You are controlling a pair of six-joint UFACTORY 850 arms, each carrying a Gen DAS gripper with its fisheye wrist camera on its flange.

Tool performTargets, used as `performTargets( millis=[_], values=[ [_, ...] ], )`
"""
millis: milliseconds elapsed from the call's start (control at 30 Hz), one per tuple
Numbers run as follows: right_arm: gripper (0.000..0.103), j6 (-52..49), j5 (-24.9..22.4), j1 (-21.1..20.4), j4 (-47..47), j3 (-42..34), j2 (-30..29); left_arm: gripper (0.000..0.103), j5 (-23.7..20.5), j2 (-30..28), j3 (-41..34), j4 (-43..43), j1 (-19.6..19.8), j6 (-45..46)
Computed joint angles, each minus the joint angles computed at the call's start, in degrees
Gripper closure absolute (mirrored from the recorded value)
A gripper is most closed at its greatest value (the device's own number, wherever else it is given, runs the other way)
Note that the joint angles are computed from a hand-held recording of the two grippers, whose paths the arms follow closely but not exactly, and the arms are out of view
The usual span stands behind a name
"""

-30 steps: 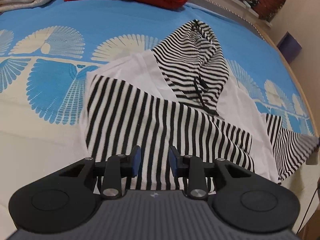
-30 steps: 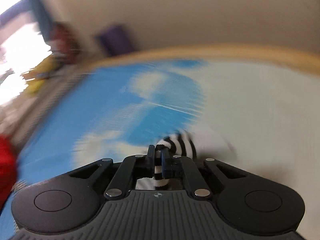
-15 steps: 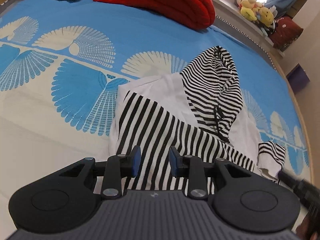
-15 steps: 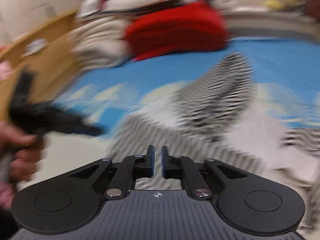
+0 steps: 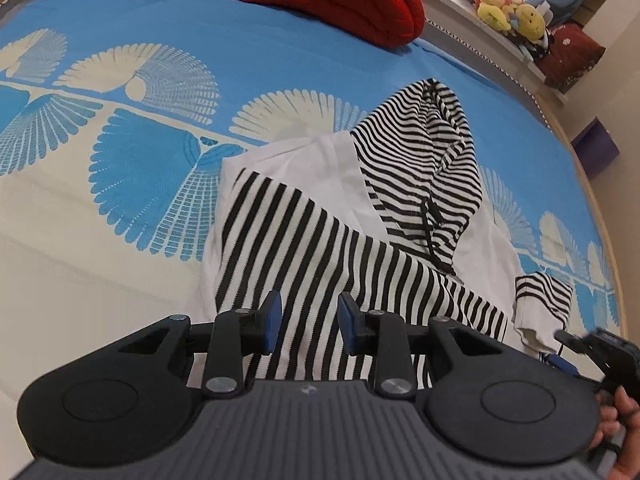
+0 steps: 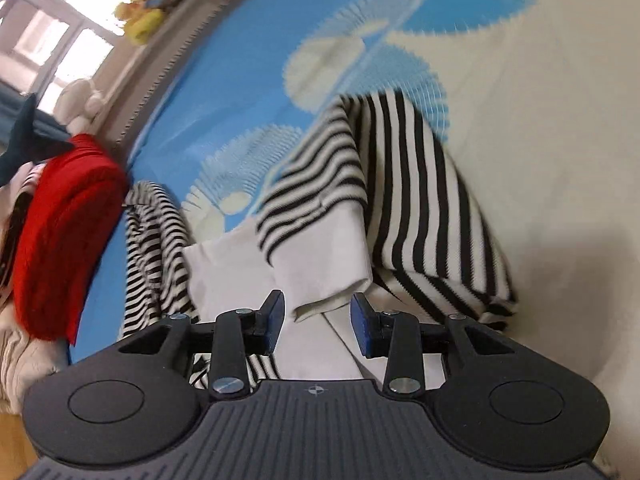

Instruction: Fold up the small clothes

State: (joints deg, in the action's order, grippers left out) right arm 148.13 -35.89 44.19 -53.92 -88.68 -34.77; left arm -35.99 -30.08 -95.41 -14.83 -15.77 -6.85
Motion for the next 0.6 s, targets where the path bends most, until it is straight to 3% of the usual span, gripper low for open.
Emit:
performTargets(
  millis=[300, 333, 367, 400, 467, 600],
  values=[
    [0.061, 0.1, 0.2, -1.5, 2.2, -1.4, -2.9, 0.069, -0.5, -1.3, -1.1, 0.0, -1.1, -0.1],
    [0.065, -0.5, -0.3, -1.5, 2.1, -1.4, -3.0, 0.069, -0.5, -1.3, -1.1, -0.2, -1.2, 0.2],
    [0.084, -1.0, -1.3, -1.3, 1.7, -1.4, -2.9, 0.069, -0.5, -1.3, -1.1, -0.4, -1.3, 0.6],
    [0.097, -1.3, -2.1, -1.2, 0.8, -1.4, -2.8, 0.069, -0.5, -1.3, -1.0, -0.7, -1.4, 1.0],
    [0.100, 0.6, -3.6, -0.7, -3.5, -0.8, -2.0, 0.069, -0.4, -1.2, -0.9, -1.0, -1.4, 1.3],
    [0.100, -3.0, -11.2, 1.5, -12.7, -3.4, -0.7, 0.069, -0.5, -1.1, -0.9, -1.0, -1.2, 1.4]
  ],
)
